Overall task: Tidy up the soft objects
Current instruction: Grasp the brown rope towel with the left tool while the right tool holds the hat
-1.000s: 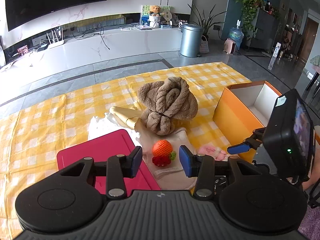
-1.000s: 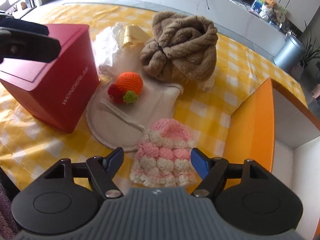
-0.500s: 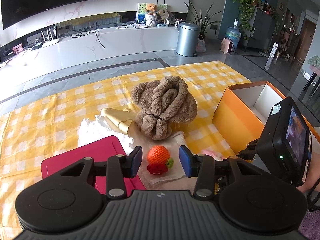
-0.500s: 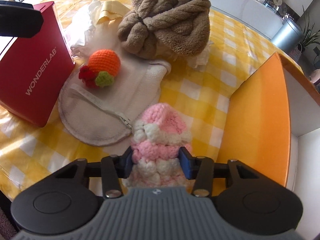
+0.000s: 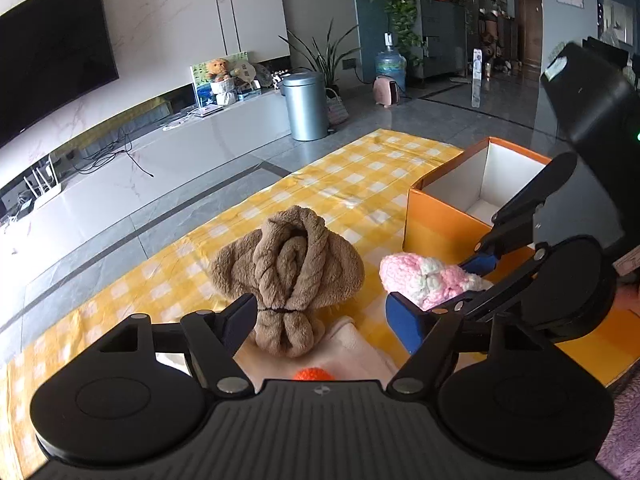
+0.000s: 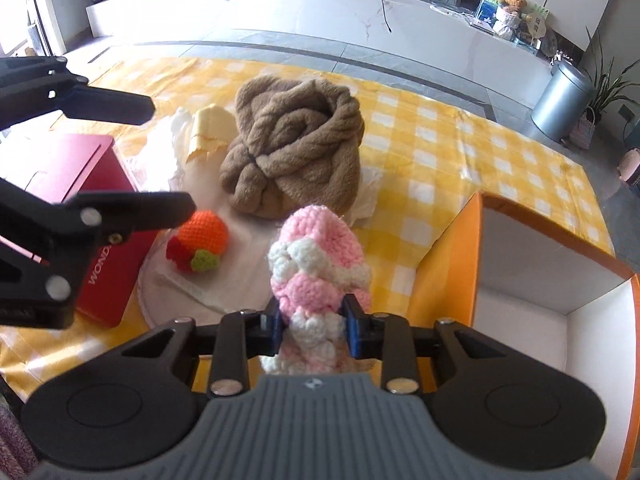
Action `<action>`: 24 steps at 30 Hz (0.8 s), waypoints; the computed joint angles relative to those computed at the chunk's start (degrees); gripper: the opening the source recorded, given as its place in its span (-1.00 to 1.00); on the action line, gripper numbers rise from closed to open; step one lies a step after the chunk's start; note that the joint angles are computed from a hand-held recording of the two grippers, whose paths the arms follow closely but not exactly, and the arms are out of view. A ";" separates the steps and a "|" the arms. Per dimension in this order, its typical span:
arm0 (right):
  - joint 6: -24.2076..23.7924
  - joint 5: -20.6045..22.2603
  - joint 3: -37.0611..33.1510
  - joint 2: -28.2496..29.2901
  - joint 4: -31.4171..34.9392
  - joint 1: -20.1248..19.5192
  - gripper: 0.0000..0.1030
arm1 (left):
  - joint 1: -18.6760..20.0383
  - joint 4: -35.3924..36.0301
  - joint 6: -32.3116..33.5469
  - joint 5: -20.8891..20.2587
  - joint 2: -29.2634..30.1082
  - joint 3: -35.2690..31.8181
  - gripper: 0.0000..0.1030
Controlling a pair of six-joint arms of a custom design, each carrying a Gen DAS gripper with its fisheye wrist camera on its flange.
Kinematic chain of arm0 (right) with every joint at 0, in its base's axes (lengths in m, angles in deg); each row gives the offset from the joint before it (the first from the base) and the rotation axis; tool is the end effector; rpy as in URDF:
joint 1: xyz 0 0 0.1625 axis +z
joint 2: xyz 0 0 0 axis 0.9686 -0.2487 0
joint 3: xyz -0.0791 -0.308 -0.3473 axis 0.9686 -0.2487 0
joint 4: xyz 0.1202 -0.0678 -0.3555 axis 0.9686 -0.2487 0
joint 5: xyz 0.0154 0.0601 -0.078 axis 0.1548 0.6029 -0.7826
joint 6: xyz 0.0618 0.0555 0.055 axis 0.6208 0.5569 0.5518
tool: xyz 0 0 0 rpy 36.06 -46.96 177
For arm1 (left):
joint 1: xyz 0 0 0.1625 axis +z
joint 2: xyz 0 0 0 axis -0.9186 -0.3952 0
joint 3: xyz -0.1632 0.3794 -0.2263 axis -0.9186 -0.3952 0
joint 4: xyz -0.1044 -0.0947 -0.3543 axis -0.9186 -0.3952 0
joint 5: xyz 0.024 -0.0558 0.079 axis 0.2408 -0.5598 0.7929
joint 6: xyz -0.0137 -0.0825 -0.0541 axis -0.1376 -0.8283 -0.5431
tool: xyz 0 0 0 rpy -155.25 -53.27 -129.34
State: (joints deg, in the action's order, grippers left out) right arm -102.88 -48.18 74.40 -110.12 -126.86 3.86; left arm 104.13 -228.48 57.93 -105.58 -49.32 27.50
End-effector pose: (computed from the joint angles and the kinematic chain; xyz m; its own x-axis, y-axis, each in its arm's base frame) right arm -0.0111 -0.5961 0.2914 -0.5503 -0.5461 0.6316 -0.7084 0.7058 -0.0069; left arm -0.3872 -0.5563 -0.0513 -0.5290 0.4444 -0.7230 0.8001 0.5451 -0.2504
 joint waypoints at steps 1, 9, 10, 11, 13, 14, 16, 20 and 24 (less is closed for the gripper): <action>-0.12 0.51 -0.33 0.00 0.03 0.03 -0.43 | 0.56 0.97 1.54 0.58 0.73 -1.65 0.68; 0.35 4.59 -3.84 0.61 1.58 -0.29 -0.42 | 4.08 0.67 13.27 2.88 4.71 -10.66 0.72; 0.74 4.72 -4.22 0.78 2.08 -0.34 -0.42 | 4.61 1.20 14.61 3.06 5.06 -11.77 0.72; 1.00 4.75 -4.65 1.02 2.57 -0.39 -0.42 | 5.07 2.71 14.87 3.59 5.35 -12.84 0.72; 1.01 4.71 -5.08 1.55 2.71 -0.52 -0.42 | 6.07 6.27 13.78 4.14 5.64 -14.70 0.72; 0.93 4.81 -5.23 1.74 2.84 -0.60 -0.42 | 6.62 8.39 12.32 3.74 5.46 -15.24 0.72; 1.02 5.15 -5.48 1.94 3.47 -0.83 -0.42 | 7.68 12.69 8.69 1.46 4.88 -16.09 0.72; 1.04 5.39 -6.30 2.61 4.40 -1.17 -0.41 | 9.01 17.37 3.55 -1.58 5.03 -17.60 0.74; 1.30 5.05 -6.89 3.17 4.96 -1.37 -0.40 | 9.14 22.55 -0.44 -4.76 4.63 -18.96 0.51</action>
State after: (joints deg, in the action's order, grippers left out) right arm -101.58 -43.13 67.51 -106.95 -121.90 2.49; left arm 113.26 -205.93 57.49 -110.33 -44.70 8.54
